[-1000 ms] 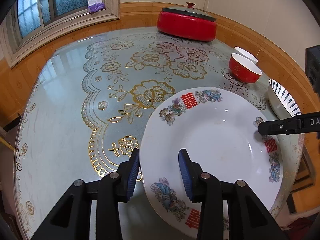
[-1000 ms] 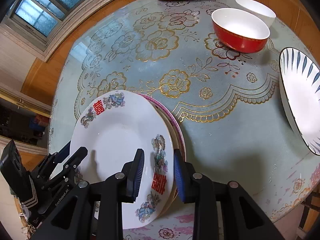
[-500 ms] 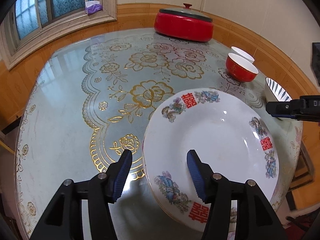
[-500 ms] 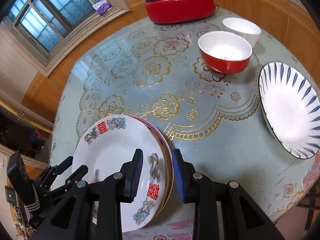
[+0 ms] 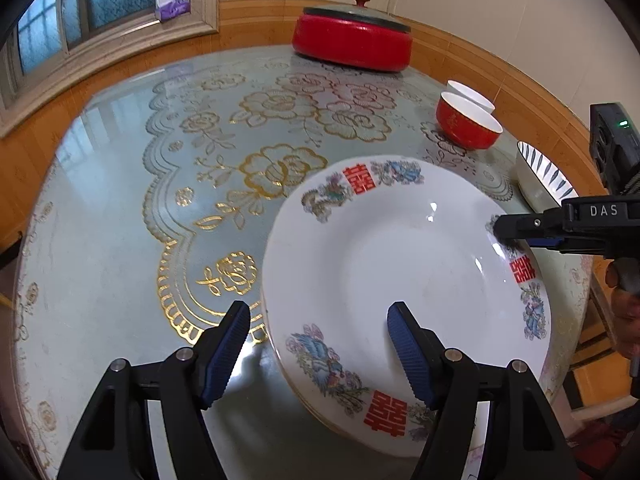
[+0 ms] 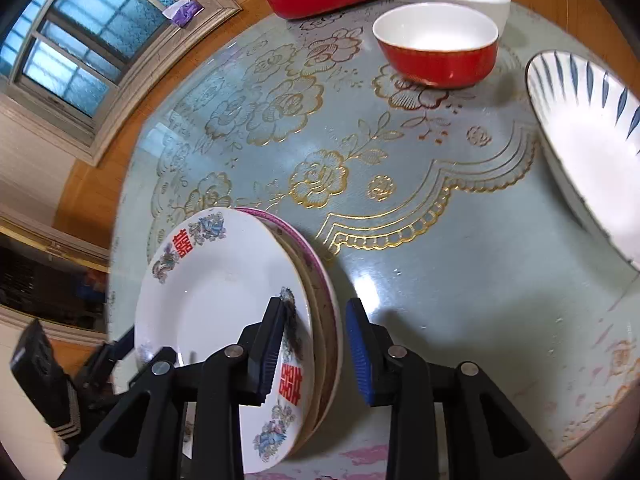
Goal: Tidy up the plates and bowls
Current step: 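Open the right gripper and withdraw from the plate stack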
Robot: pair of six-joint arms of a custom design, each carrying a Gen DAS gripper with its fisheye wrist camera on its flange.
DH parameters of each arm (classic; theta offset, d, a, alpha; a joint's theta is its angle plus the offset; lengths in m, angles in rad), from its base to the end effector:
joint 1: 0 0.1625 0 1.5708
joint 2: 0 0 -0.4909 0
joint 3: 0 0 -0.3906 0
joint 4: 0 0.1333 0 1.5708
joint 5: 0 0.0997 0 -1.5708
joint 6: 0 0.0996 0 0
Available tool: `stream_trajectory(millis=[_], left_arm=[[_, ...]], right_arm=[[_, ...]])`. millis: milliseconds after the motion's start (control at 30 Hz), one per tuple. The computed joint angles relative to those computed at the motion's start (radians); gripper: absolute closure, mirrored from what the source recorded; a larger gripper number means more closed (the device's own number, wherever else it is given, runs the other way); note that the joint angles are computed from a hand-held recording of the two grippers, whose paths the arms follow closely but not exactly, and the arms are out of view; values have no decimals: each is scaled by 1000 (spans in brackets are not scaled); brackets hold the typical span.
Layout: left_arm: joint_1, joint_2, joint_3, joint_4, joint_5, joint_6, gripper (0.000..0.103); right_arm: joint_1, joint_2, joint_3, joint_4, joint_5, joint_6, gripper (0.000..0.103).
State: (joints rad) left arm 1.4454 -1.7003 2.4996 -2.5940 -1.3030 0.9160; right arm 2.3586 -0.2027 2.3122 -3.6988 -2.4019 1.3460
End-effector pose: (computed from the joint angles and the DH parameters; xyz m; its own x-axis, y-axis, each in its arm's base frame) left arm 0.1174 -0.3449 0.2978 -0.4904 0.8053 -0.3332 0.8390 0.5397 0.0694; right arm 0.3125 -0.2267 -0.1392 -0.7990 0.5832 0.1466 0.3150 0.6136 -0.7241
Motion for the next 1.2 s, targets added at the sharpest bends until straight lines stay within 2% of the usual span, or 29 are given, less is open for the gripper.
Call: stream_trajectory(millis=[100, 300, 533, 700, 800, 1000, 1200], left_arm=[[1, 4, 2, 2, 8, 3, 32], [6, 13, 4, 3, 22, 18, 33], [22, 24, -13, 8, 8, 29, 33], [40, 34, -43, 33, -2, 15, 33], [43, 35, -43, 24, 7, 19, 33], [71, 46, -64, -17, 24, 2, 31], [106, 73, -110, -42, 34, -19, 32]], right_arm=[[-3, 18, -6, -38, 6, -18, 70], [0, 2, -15, 23, -2, -34, 70], [10, -20, -37, 139, -24, 5, 69], [10, -25, -38, 157, -23, 7, 69], [3, -18, -42, 125, -6, -29, 69], [-13, 20, -96, 42, 54, -152, 70], [-26, 46, -167, 40, 78, -217, 70]])
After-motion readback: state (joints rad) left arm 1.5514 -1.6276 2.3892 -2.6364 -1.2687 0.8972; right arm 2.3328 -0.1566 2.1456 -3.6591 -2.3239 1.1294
